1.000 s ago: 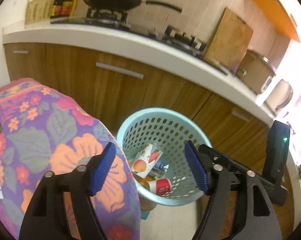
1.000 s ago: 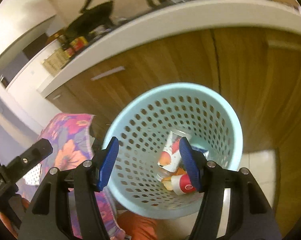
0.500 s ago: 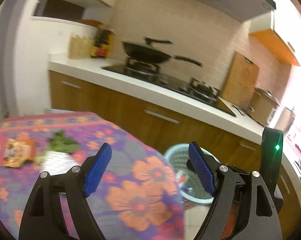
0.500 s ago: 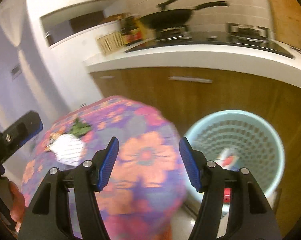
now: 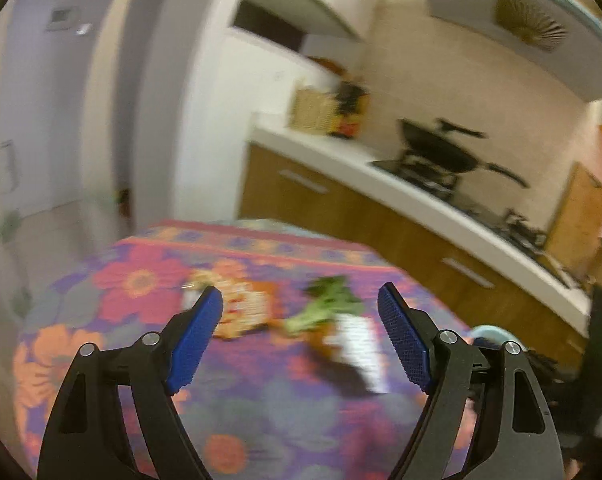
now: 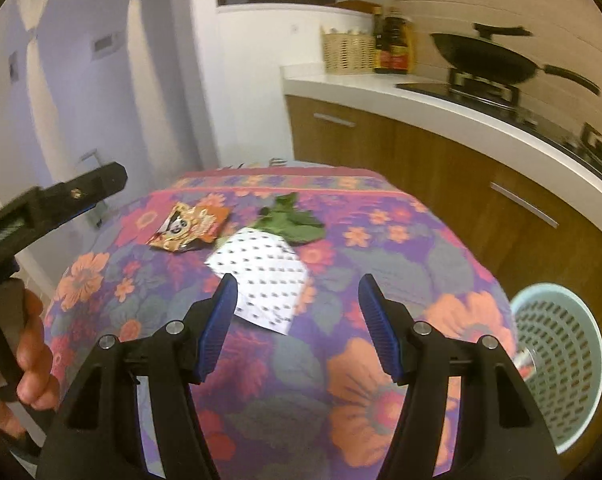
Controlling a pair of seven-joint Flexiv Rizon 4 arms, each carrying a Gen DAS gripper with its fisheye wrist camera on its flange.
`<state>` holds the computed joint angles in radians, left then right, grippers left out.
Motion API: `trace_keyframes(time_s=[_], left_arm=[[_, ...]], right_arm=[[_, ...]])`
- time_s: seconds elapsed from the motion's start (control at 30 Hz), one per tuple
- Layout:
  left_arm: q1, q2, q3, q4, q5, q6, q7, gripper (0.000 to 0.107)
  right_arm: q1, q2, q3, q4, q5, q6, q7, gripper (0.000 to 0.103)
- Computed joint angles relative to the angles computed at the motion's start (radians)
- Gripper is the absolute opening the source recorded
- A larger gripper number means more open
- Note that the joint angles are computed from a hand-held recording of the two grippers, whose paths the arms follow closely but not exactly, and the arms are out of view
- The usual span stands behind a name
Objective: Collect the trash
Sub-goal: 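Grasp the orange snack wrapper with the left tool while the right tool grasps the polka-dot paper, then carry wrapper and polka-dot paper over the wastebasket and open both tools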
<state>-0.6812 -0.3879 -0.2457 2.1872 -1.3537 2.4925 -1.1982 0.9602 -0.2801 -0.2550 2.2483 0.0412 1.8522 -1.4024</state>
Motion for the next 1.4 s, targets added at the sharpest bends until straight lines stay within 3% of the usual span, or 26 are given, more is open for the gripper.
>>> trace_keyframes(time_s=[0.13,0.3,0.37,0.53,0.63,0.73,0.83,0.9,0.97,1.07,1.17,1.27,1.33,1.4], left_arm=[[0.042,0.019,0.022,0.052,0.017,-0.061,-0.088,0.079],[0.089,0.013,0.057,0.095,0.050,-0.116,-0.195,0.079],[0.103,-0.010,0.063,0.085,0.030,-0.130,-0.212,0.079],[0.158,-0.035,0.085,0.080,0.129,-0.263,-0.292,0.079],[0.163,-0.050,0.106,0.065,0.173,-0.329,-0.314,0.078],[0.111,-0.075,0.137,0.017,0.086,-0.338,-0.217,0.076],[0.083,-0.099,0.115,-0.049,-0.077,-0.316,-0.044,0.066],[0.087,-0.118,0.068,-0.102,-0.201,-0.267,0.081,0.050],[0.107,-0.124,0.032,-0.119,-0.236,-0.244,0.127,0.042],[0.137,-0.119,-0.001,-0.105,-0.223,-0.230,0.107,0.028],[0.156,-0.106,-0.005,-0.065,-0.160,-0.238,0.028,0.023],[0.165,-0.090,0.021,-0.016,-0.053,-0.270,-0.088,0.015],[0.169,-0.081,0.046,0.017,0.036,-0.288,-0.184,0.014],[0.154,-0.080,0.069,0.025,0.059,-0.290,-0.215,0.014]], right_arm=[[-0.007,-0.038,0.026,-0.039,-0.028,-0.006,0.008,0.059],[-0.056,-0.120,0.104,-0.074,-0.017,0.132,-0.044,0.059],[0.007,-0.144,0.054,-0.091,0.051,0.149,-0.095,0.059],[0.047,-0.169,0.016,-0.140,0.105,0.056,-0.115,0.059],[0.020,-0.175,0.032,-0.156,0.073,0.018,-0.083,0.059],[0.039,-0.184,-0.001,-0.160,0.042,-0.010,-0.045,0.059],[-0.004,-0.185,0.034,-0.165,-0.009,-0.033,-0.008,0.057],[-0.005,-0.186,0.027,-0.161,-0.028,-0.033,0.017,0.042],[-0.072,-0.186,0.090,-0.171,-0.064,-0.051,0.042,0.031],[-0.074,-0.186,0.085,-0.156,-0.075,-0.011,0.071,0.025],[-0.091,-0.184,0.105,-0.140,-0.064,0.051,0.068,0.020],[-0.136,-0.182,0.163,-0.123,-0.026,0.147,0.039,0.014],[-0.120,-0.180,0.154,-0.130,0.025,0.145,0.020,0.012],[-0.151,-0.179,0.186,-0.139,0.030,0.140,0.017,0.012]])
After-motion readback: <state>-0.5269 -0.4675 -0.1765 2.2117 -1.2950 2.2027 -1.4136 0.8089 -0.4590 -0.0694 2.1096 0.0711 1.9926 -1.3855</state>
